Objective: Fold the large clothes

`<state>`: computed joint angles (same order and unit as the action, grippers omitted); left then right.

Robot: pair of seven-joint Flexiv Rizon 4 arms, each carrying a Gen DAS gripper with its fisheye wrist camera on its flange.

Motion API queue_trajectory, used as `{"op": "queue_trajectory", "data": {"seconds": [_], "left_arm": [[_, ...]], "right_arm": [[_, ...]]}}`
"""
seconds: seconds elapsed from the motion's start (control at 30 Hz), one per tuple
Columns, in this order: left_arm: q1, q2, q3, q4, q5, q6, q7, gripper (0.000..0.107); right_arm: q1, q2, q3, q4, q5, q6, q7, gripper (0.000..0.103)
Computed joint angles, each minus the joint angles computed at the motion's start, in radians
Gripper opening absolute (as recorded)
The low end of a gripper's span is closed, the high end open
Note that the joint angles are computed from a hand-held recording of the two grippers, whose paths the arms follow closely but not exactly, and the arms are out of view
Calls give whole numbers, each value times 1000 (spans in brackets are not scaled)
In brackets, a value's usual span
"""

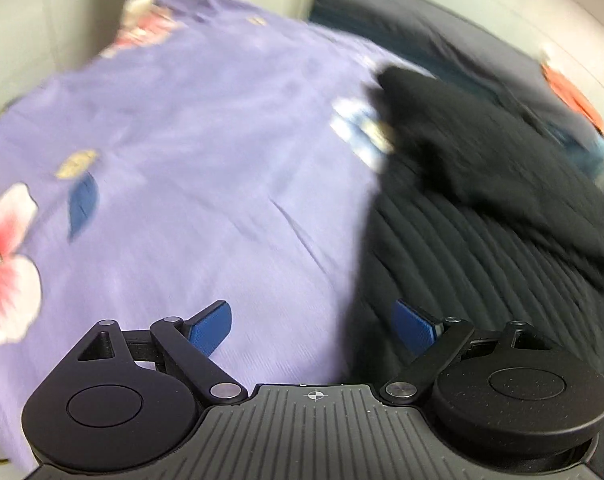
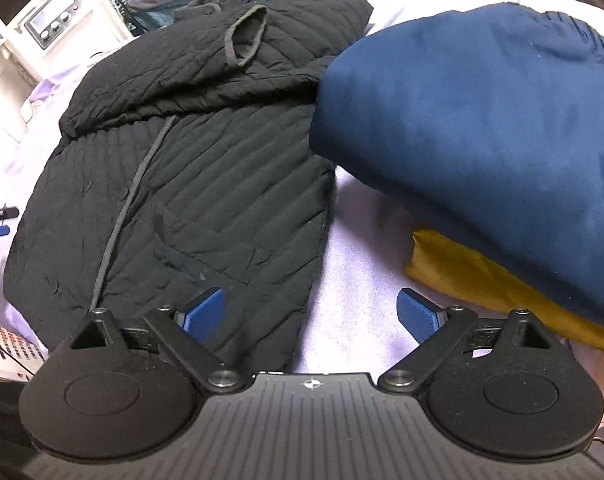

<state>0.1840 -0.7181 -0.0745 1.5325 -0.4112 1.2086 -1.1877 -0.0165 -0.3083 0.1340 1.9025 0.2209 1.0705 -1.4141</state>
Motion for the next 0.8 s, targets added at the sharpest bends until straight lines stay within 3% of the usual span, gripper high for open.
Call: {"op": "queue_trajectory", "data": {"seconds": [0.07,0.13,0.2,0.23,0.27,0.33,0.4,0.43,0.53,0.8], "left_arm": [[-40,-61,47,-45,15,72,-81,103],[-42,-111,47,-83,26,101,-129,103],[16,-138,-56,-44,69,284,-114,103],[31,-153,-104,-15,32,383,-49,103],[38,-166,-119,-5,46,425,-24,103],[-3,-189,-63,-4,120,502,-3,103],[-75,-194,34,-22,124,492,-17,103],[-82,-194,44,-26,126,486,-22,103],[-24,-197,-26,-21,146,495,-16,103],[-24,-197,-22,-23,163,495,-22,103]], "right_arm": [[-2,-10,7,-20,24,-14,12,94],[-3,-18,16,-41,46,-34,17,94],[-3,-17,20,-51,56,-53,16,94],[-2,-15,21,-54,57,-64,14,94],[-1,-13,20,-56,56,-72,11,94],[4,-9,16,-52,51,-75,9,95],[8,-17,11,-60,49,-83,15,95],[8,-20,10,-62,52,-82,20,95],[11,-29,7,-67,54,-80,33,95],[13,-58,31,-65,82,-10,62,95]]}}
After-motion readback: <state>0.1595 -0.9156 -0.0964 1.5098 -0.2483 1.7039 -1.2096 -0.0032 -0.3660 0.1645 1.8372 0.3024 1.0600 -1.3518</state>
